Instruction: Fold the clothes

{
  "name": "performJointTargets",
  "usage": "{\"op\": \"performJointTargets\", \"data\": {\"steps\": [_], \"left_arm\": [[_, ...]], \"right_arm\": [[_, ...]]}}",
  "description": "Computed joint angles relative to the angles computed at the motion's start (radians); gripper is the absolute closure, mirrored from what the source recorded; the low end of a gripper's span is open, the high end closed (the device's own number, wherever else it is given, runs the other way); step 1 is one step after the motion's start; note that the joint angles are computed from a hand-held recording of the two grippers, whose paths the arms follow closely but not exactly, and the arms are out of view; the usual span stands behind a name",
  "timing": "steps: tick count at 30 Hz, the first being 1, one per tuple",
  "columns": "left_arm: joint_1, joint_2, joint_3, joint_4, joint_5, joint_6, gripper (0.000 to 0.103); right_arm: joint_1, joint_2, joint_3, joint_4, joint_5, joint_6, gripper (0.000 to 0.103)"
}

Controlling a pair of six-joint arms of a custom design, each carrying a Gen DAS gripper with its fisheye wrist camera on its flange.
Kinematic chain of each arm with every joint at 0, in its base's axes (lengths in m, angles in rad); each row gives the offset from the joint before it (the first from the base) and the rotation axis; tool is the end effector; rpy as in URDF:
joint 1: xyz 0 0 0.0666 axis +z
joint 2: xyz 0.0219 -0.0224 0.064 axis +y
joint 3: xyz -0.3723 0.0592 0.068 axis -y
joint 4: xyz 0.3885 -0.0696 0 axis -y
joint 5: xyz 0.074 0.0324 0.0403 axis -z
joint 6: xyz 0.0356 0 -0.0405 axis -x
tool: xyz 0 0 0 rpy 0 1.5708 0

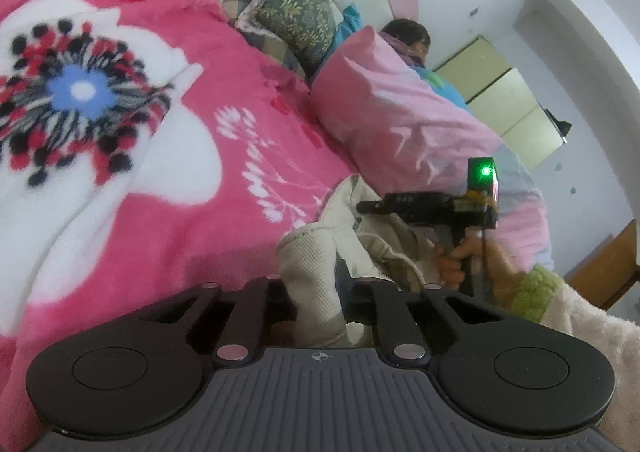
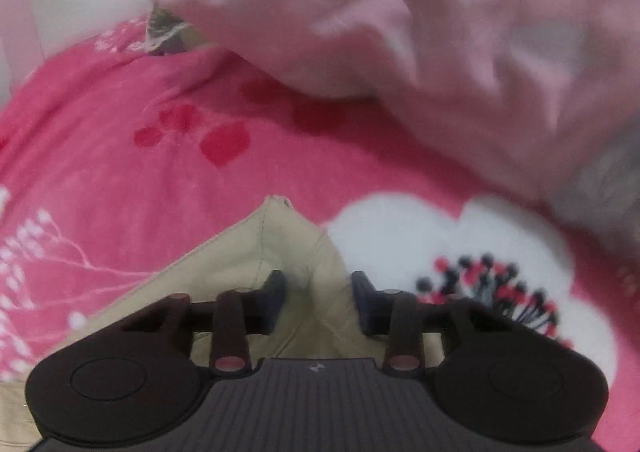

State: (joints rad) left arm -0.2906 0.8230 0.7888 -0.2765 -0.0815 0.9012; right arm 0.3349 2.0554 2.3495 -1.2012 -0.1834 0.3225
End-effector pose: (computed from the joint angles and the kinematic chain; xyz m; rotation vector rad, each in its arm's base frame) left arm 0.2987 -0.0867 0.4029 -0.6406 1.8401 -0.7314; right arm 0.6537 0.2340 0.4550 -0.8714 2.3123 0.2324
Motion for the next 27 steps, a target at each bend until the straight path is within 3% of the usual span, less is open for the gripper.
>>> {"op": "performJointTargets", "data": {"steps": [2,5,8,11,12,13,15,17,19,23,27], "left_arm": [[0.002,0.004,0.008,0.043,0.001,-0.041,0.097],[0.023,0.045,0.060,0.109,-0.008,-0.144,0.098],[0.059,0.086,0.094,0.175,-0.024,-0.156,0.098],[0.071,0.118,0.112,0.104,-0.099,-0.135,0.096],[0.081,0.135,0.123,0.048,-0.090,-0.121,0.094],[0.091,0.154,0.138,-0.011,-0.073,-0.108,0.093],[0.112,0.178,0.154,-0.085,-0.037,-0.076,0.080],[0.134,0.174,0.146,-0.089,-0.001,-0.032,0.074],[0.128,0.155,0.143,-0.093,-0.049,-0.012,0.060],[0.083,0.104,0.143,-0.097,-0.199,-0.013,0.049],[0.046,0.053,0.174,-0.120,-0.218,-0.002,0.046]], "right_arm": [[-0.004,-0.073,-0.108,0.124,-0.009,-0.045,0.087],[-0.022,-0.141,-0.161,0.260,-0.026,-0.132,0.087],[-0.037,-0.168,-0.161,0.386,-0.024,-0.196,0.087],[-0.041,-0.147,-0.127,0.476,-0.032,-0.262,0.087],[-0.039,-0.125,-0.109,0.479,-0.053,-0.289,0.083],[-0.032,-0.095,-0.078,0.452,-0.061,-0.290,0.064],[0.003,-0.018,0.002,0.355,0.021,-0.236,0.032],[0.026,-0.007,-0.014,0.328,0.107,-0.189,0.031],[0.028,-0.047,-0.080,0.340,0.131,-0.186,0.031],[-0.063,-0.258,-0.287,0.398,0.016,-0.343,0.029],[-0.243,-0.537,-0.493,0.376,-0.095,-0.502,0.010]]}}
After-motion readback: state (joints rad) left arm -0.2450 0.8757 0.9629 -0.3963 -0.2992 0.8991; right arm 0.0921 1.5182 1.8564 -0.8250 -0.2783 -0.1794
